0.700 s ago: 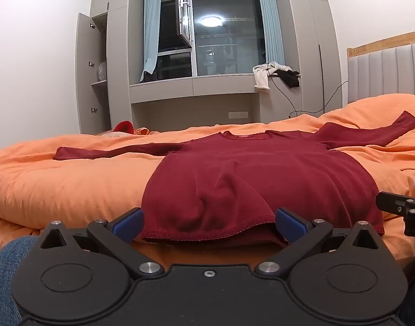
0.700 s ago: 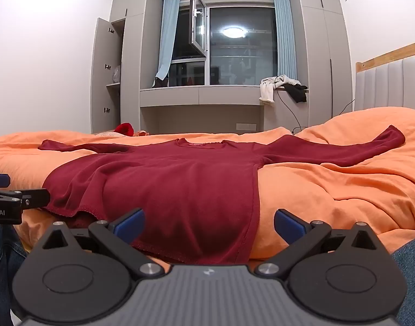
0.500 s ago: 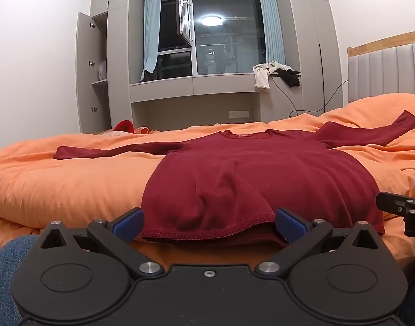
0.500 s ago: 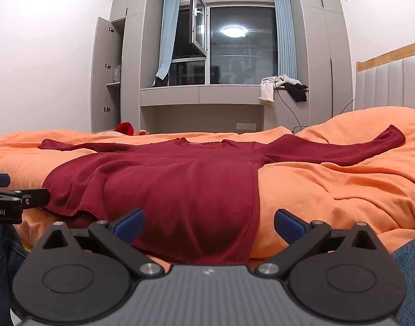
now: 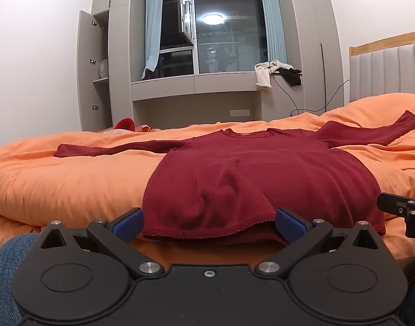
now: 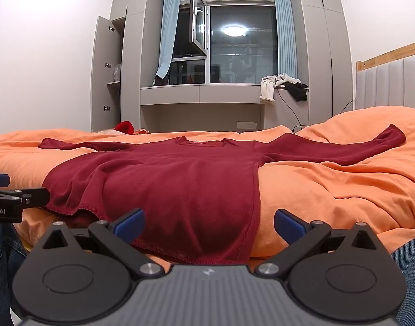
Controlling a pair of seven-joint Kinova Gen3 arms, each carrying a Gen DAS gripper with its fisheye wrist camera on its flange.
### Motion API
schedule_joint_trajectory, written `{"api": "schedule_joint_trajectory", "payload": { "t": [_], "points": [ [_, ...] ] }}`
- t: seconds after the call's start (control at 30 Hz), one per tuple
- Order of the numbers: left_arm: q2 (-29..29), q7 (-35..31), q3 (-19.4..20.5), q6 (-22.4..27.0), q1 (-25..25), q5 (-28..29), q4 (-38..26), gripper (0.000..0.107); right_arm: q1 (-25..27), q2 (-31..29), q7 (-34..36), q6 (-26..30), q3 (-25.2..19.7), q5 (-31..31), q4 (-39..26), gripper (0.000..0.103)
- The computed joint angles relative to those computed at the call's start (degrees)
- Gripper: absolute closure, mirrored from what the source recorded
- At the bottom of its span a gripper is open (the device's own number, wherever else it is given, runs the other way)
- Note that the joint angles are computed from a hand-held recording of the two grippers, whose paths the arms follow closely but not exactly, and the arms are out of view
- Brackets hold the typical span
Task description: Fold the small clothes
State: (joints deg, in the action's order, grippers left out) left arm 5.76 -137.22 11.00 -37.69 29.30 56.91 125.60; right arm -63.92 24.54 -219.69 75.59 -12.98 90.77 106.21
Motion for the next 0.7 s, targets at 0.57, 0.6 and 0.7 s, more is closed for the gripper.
{"api": "schedule_joint_trajectory", "payload": {
  "t": [0.57,0.6,0.7],
  "points": [
    [-0.1,-0.2,-0.1,0.7,-0.3,0.3,-0.1,0.005,0.0,-0.1,0.0,0.0,-0.1,-0.1,0.2,0.0],
    [-0.2,-0.2,-0.1,0.8,-0.4,0.3,-0.1,0.005,0.0,-0.2,0.1,0.0,-0.1,-0.2,0.3,0.0],
    [-0.2,-0.4,-0.1,0.9,-0.4,0.5,-0.2,0.005,0.0,-0.2,0.1,0.0,-0.1,-0.2,0.3,0.0]
  ]
}}
